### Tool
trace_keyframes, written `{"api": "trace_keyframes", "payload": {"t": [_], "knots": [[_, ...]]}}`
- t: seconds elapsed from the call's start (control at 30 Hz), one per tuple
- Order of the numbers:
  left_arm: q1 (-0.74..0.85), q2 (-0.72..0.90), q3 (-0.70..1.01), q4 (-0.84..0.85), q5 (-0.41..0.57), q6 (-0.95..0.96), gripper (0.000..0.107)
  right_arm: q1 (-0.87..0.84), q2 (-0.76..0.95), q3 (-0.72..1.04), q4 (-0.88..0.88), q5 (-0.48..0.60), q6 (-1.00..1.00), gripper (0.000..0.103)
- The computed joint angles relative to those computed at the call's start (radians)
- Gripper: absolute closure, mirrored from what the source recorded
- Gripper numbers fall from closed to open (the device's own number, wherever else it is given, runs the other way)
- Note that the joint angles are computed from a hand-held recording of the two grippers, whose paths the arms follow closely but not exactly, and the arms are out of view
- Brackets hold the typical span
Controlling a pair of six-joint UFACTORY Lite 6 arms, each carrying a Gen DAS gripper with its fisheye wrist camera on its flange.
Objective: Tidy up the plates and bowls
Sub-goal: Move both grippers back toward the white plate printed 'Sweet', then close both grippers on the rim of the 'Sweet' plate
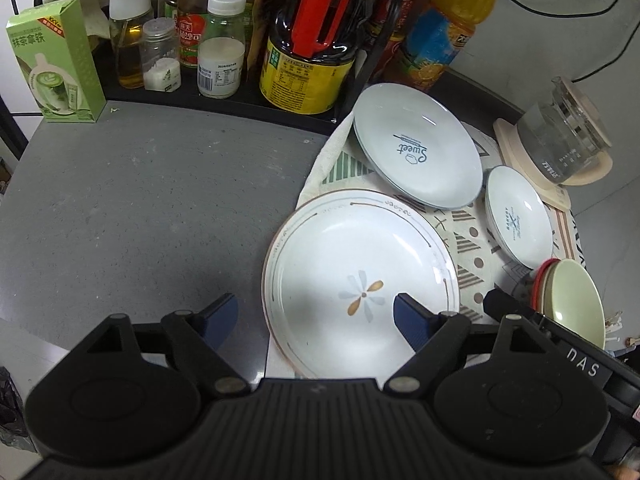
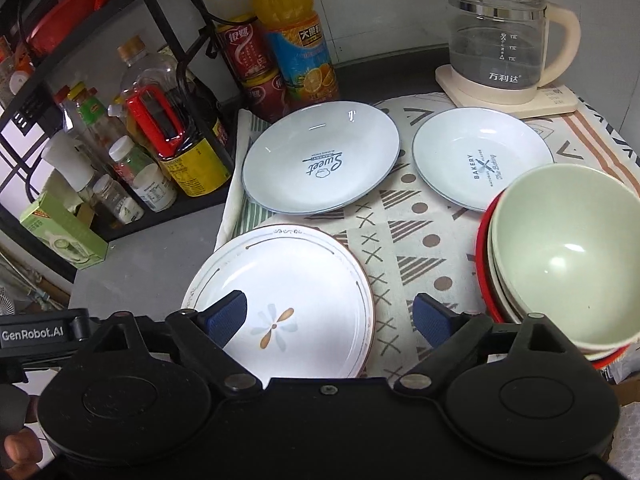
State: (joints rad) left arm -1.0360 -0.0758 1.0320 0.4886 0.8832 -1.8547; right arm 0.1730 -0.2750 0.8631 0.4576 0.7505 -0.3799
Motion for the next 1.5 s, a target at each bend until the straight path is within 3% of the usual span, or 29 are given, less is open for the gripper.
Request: {"api": "trace_keyframes", "payload": {"t": [0.4, 0.67, 0.77, 0.83, 1.0, 1.37, 1.5], "knots": [[0.194, 0.136, 0.078, -0.033, -0.144, 0.182, 0.024, 0.023, 0.19, 0.095, 0.014, -0.152, -0.013, 0.013], [0.299, 0.249, 0.134, -0.009, -0.267, 0.211, 0.031, 0.009, 0.389, 0.217, 0.172, -0.144, -0.152, 0.018], [0.342, 0.291, 0.148, -0.019, -0.333, 0.241, 0.038, 0.0, 0.479, 0.275, 0.193, -0.131, -0.154, 0.024], [0.369, 0.335, 0.18, -0.043, -0.355, 0.288, 0.045, -0.011, 0.534, 0.31, 0.231, -0.114, -0.174, 0.035], [0.421, 0.419, 0.235, -0.079, -0.412, 0.35, 0.055, 0.003, 0.639, 0.39, 0.216, -0.121, -0.126, 0.038], [0.502, 0.588, 0.349, -0.233, -0.501, 0.527, 0.077, 0.036, 0.868, 0.58, 0.173, -0.131, 0.02, 0.063], [0.504, 0.617, 0.365, -0.162, -0.519, 0.427, 0.086, 0.044, 0.928, 0.625, 0.173, -0.124, 0.043, 0.072]]}}
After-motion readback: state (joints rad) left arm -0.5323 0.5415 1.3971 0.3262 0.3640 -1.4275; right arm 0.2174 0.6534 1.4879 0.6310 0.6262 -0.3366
